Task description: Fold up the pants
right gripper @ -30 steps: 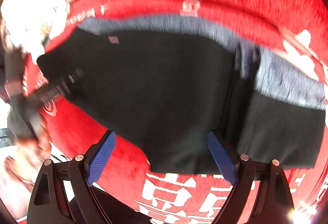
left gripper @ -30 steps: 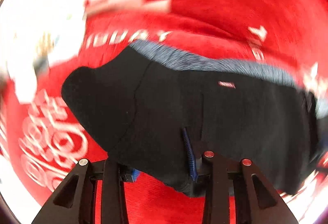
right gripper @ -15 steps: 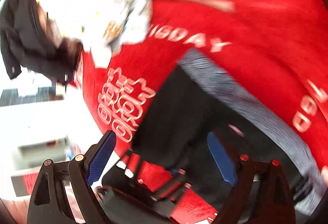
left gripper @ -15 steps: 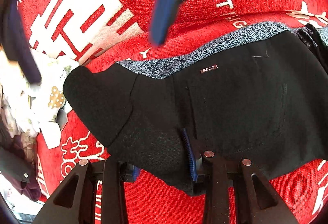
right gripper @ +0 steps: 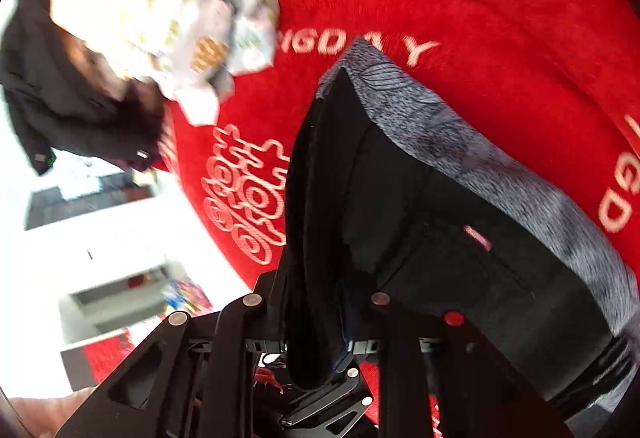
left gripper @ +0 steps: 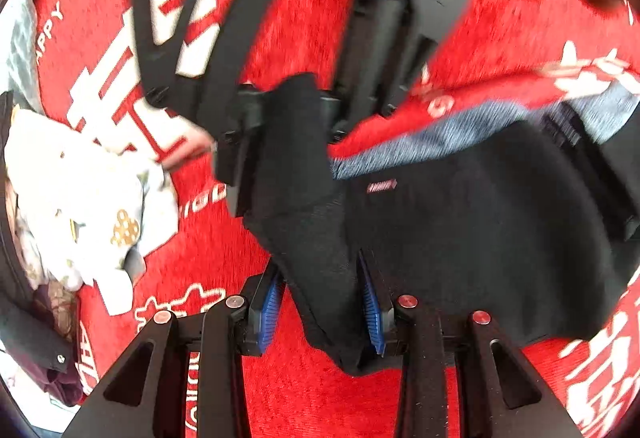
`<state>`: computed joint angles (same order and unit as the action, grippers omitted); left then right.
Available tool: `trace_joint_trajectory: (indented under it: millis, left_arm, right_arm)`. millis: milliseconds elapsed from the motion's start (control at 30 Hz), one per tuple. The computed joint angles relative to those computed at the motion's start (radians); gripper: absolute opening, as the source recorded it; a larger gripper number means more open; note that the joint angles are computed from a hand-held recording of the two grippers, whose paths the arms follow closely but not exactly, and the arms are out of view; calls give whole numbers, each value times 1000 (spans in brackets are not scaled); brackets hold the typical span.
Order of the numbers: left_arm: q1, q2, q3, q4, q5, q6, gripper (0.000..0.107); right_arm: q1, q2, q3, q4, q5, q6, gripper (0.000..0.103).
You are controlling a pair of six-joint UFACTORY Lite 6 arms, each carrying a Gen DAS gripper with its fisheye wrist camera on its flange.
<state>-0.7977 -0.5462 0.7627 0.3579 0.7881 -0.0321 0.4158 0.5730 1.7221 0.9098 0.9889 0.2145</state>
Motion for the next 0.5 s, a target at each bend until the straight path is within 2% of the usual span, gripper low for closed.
trace_joint_trajectory:
  millis: [167, 300, 433, 500]
  left_arm:
    - [-171, 43, 178, 33, 113, -121, 37]
    - [-375, 122, 346, 87, 202, -258, 37]
    - [-587, 242, 503, 137, 251, -379, 37]
    - [-692, 325, 588, 162, 266, -434, 37]
  right_arm:
    - [-67, -407, -417, 134, -133, -126, 22]
    - [-127, -745, -672, 150, -186, -104, 22]
    - [-263, -1126, -873, 64, -118, 28, 22]
    - [-429, -1309, -930, 22, 35, 61, 22]
